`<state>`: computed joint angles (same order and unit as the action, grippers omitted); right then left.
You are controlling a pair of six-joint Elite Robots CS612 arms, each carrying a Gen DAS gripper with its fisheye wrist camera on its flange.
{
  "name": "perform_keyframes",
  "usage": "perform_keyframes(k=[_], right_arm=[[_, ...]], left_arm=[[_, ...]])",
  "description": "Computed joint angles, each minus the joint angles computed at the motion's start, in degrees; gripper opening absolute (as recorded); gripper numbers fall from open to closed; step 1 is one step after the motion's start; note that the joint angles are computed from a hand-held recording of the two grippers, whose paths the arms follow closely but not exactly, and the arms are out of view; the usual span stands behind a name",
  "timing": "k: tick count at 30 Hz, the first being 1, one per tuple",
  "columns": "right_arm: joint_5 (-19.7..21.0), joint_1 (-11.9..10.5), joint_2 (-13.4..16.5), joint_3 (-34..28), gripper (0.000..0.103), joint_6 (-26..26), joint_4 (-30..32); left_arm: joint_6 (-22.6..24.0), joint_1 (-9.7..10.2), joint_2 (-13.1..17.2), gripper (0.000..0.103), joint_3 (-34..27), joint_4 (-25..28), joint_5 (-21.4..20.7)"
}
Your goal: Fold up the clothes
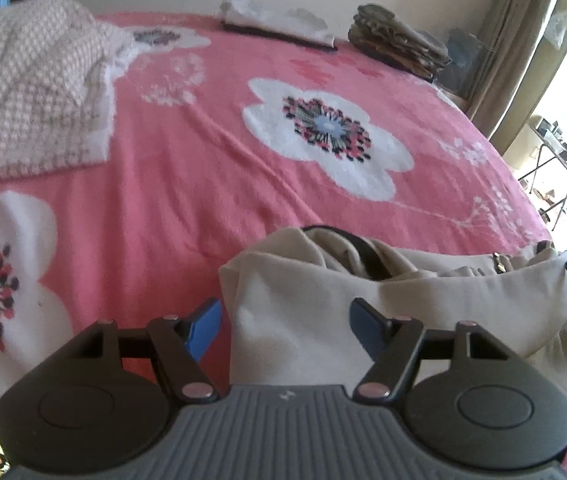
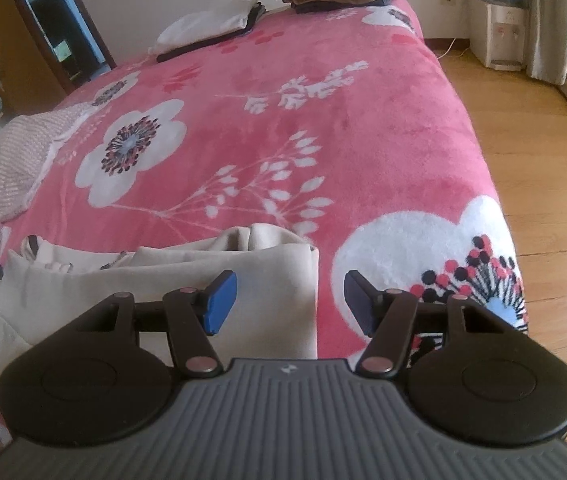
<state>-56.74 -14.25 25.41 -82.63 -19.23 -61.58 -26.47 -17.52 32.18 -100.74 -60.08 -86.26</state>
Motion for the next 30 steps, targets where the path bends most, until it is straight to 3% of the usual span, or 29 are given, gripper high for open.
perform_keyframes(k=[6,12,15,17,22,27,30], right_arm=[[5.2,-1.0,-0.3,0.3,0.060,-1.5,3.5],[4.6,-0.9,-0.4,1.8,0.060,0.3,1.6],[5.8,-1.0,-1.1,3.1,0.058,-0.2,4.1],[7.7,-1.3,-1.4,3.4,0.050,-0.6,6.1],[10.4,-2.1,-1.0,2.4,0.048,-0.6,7.3],[10.7,-2.2,-0.9,3.0,0.038,2.0,7.4],[10.3,-2.1,-0.9,2.7,0.027,1.9,7.3]], left_arm=[[0.2,0.56,0.5,0.050,-0.3,-1.8,-2.4],[-1.8,1.41,0.4,0.050,0.6,0.2,-4.7],[-2.4,1.45,0.6,0.046,0.2,-0.3,-5.2],[-1.3,1.47,0.8,0.045,-0.3,-1.2,-6.0],[0.1,1.75,1.2,0.047,-0.6,-1.9,-7.6],[-2.5,1.90,1.6,0.046,-0.1,-3.1,-7.5],[-0.2,1.33,1.5,0.040,-0.5,-3.5,-6.8]])
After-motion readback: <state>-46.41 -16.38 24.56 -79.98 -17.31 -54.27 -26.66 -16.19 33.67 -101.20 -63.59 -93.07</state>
